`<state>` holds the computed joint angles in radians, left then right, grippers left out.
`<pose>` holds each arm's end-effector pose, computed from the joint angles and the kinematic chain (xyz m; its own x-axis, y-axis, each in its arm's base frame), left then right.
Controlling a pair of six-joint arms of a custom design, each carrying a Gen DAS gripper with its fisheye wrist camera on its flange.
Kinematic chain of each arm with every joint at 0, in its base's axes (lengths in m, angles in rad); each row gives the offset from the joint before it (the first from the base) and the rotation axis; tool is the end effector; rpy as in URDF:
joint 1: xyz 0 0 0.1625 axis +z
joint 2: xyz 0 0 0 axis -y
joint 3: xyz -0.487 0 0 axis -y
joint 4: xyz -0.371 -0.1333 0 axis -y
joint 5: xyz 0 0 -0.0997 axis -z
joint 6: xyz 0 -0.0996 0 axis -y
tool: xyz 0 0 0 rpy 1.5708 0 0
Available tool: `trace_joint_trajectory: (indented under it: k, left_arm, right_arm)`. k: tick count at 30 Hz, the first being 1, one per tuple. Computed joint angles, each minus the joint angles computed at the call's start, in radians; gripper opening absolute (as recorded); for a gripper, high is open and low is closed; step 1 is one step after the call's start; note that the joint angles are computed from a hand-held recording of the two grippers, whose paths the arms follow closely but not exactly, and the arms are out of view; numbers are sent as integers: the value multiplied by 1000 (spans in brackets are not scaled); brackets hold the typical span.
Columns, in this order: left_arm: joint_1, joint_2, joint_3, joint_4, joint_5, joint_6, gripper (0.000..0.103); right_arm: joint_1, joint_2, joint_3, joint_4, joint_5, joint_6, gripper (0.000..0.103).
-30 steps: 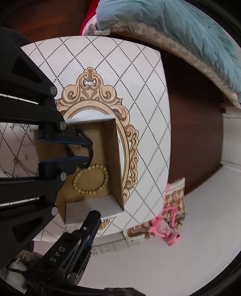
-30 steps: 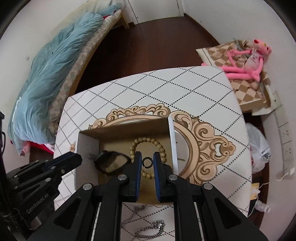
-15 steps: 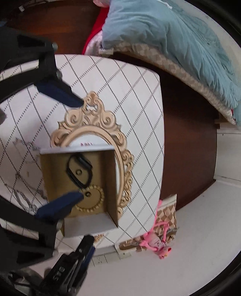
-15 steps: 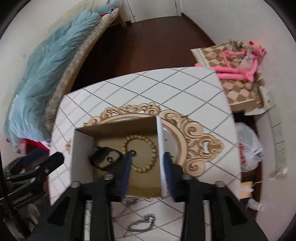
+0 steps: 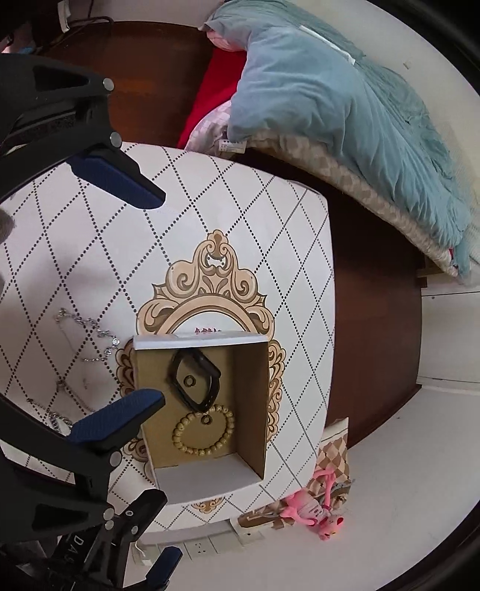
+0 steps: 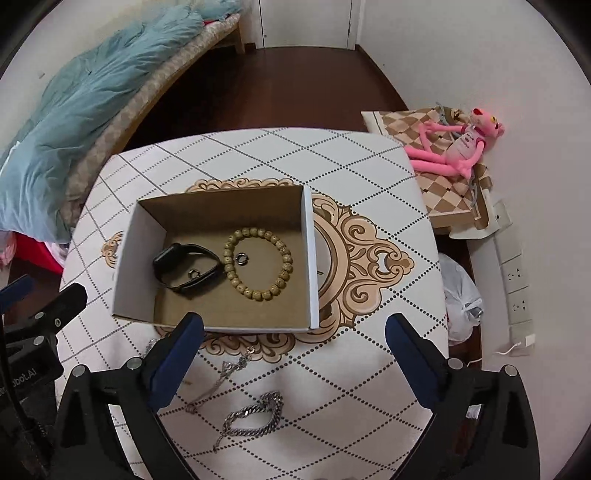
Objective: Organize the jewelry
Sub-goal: 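Move the right tool to the thick silver chain bracelet while the left tool approaches the silver pendant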
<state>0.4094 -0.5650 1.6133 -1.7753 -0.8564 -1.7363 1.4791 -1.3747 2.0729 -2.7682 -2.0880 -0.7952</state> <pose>-0.4773 -0.4236 -0.0228 -0.6258 -0.4072 -0.6652 0.0459 0.8322 -0.5526 0.0372 -0.5136 0.3734 -0.6482 -0.4035 0.6458 -0.5462 0.8372 -0.0252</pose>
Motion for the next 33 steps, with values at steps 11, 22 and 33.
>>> trace_joint_trajectory:
  k: [11, 22, 33]
  left_arm:
    - [-92, -16, -46, 147, 25, -91, 100]
    - [-153, -30, -82, 247, 34, -174, 100]
    - [-135, -8, 49, 115, -79, -195, 100]
  right_arm:
    - [39, -133, 48, 20, 55, -25, 100]
    - [59, -258, 67, 81, 116, 0, 100]
    - [-97, -214, 146, 42, 98, 29, 100]
